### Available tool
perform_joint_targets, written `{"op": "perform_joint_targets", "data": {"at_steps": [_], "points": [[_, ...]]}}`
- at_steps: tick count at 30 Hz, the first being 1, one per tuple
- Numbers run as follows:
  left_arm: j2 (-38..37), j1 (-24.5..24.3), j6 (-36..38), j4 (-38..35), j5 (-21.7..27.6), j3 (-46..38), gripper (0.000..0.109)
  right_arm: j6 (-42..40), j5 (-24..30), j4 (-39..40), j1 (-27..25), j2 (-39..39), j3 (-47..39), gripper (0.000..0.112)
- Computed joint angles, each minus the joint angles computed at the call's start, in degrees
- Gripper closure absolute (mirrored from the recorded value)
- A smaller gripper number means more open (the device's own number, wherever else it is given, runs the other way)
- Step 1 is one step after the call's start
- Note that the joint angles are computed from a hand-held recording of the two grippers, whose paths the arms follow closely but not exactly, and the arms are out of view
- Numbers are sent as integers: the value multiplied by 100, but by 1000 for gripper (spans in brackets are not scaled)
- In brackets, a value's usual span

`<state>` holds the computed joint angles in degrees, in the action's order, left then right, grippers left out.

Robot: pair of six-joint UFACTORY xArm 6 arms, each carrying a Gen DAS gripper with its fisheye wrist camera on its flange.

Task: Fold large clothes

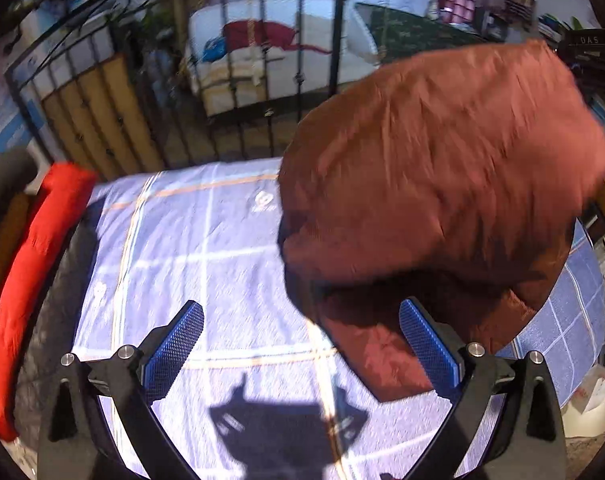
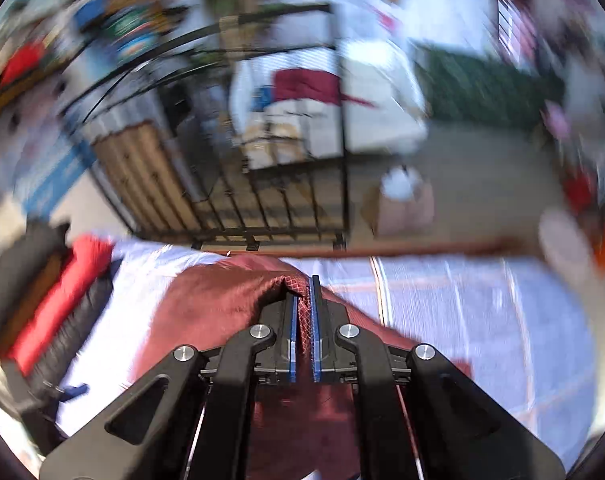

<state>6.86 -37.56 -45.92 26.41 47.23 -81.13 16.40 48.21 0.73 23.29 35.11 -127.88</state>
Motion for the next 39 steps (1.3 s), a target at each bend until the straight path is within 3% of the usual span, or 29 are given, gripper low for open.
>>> {"op": "perform_joint_targets", "data": {"at_steps": [2, 5, 11, 13, 15, 18, 23, 26, 31, 35, 39], "points": [[439, -63, 409, -12, -152, -358, 12, 73, -265, 1, -122, -420, 767, 107], [1185, -241, 1088, 158, 3, -928, 12, 238, -532, 41, -221, -899, 1599, 107], [1901, -625, 1395, 1048, -25, -1294, 17, 175, -669, -104, -246, -1015, 1794, 107], [2238, -682, 1232, 1681, 169, -1653, 20, 154, -625, -121, -231, -964, 1686, 107], [2568, -622, 1324, 1763, 224, -2077, 21, 148, -593, -97, -228, -934, 1624, 107], [3064, -534, 1570, 1856, 506, -2775, 34, 115, -548, -111, -235, -939, 1591, 107], [2684, -404, 1665, 1365, 228, -2556, 76, 213, -610, -332, -223, -1072, 1731, 107], [2407, -374, 1480, 999, 201, -2518, 90, 359, -694, -430, -250, -1154, 1857, 107], [2184, 27, 1182, 501, 11, -2715, 99, 465, -921, -498, -259, -1398, 2181, 107], [1740, 278, 771, 305, -212, -2687, 101, 703, -1410, -757, -208, -1873, 2723, 107], [1055, 294, 307, 530, -573, -2161, 102, 772, -1773, -1425, -87, -2348, 3070, 108]]}}
